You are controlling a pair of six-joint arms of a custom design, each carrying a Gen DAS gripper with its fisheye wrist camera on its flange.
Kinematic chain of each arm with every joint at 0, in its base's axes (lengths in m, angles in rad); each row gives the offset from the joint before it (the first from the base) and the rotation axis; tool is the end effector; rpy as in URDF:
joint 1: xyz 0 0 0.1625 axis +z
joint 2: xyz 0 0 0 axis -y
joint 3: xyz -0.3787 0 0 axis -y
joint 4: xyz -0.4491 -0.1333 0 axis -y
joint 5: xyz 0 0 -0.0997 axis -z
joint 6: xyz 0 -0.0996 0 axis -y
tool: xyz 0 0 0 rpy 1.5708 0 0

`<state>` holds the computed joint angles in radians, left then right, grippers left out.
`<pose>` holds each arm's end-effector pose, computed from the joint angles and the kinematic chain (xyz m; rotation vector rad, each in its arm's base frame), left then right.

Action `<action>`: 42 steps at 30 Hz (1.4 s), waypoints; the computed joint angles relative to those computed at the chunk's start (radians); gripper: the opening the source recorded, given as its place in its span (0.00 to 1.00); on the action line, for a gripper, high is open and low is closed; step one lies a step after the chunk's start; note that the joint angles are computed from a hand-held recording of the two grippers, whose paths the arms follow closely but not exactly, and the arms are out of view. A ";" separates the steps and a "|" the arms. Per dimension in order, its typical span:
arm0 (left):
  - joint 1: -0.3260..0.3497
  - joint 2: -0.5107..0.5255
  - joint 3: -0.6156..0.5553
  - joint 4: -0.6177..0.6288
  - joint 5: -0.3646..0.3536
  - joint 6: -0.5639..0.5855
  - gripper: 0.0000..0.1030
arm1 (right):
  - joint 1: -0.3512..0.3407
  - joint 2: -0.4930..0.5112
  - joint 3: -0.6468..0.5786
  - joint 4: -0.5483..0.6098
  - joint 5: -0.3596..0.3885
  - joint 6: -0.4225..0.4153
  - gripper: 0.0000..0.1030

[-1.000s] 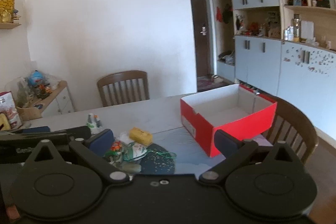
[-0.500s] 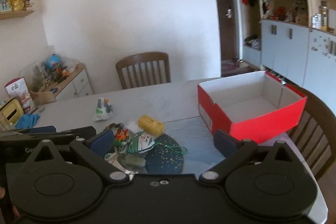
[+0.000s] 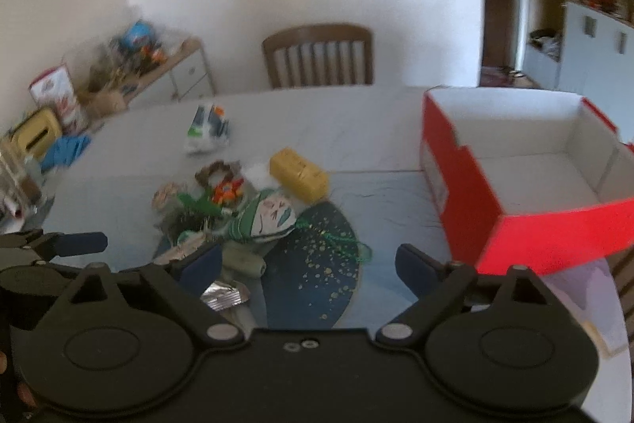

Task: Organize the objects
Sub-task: 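Move both tools toward the pile of items on the table, then grasp the silver snack bag with left tool while right tool grasps the pale green soap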

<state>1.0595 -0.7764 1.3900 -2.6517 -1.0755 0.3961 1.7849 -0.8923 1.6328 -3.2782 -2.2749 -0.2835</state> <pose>-0.2172 -0.7563 0.1359 0.9995 2.4068 -0.6560 0.2135 -0.6579 0.1933 0.1296 -2.2206 1.1182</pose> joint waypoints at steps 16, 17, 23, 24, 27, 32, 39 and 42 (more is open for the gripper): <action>-0.002 0.084 -0.063 0.055 0.084 -0.055 0.96 | -0.090 0.054 -0.163 0.362 0.157 0.010 0.72; -0.003 0.087 -0.065 0.060 0.092 -0.057 0.96 | -0.093 0.061 -0.174 0.376 0.164 0.006 0.71; -0.020 0.083 -0.070 0.141 0.171 -0.178 0.87 | -0.097 0.100 -0.232 0.450 0.183 -0.051 0.63; -0.017 0.080 -0.073 0.153 0.153 -0.201 0.87 | -0.098 0.107 -0.242 0.463 0.184 -0.059 0.62; -0.013 0.087 -0.091 0.175 0.141 -0.230 0.87 | -0.101 0.123 -0.270 0.505 0.187 -0.087 0.56; -0.006 0.090 -0.100 0.175 0.133 -0.261 0.87 | -0.112 0.141 -0.306 0.545 0.219 -0.096 0.49; 0.006 0.093 -0.127 0.217 0.115 -0.321 0.85 | -0.137 0.097 -0.285 0.599 0.298 -0.049 0.26; 0.007 0.096 -0.134 0.221 0.108 -0.341 0.85 | -0.148 0.068 -0.257 0.597 0.302 -0.024 0.26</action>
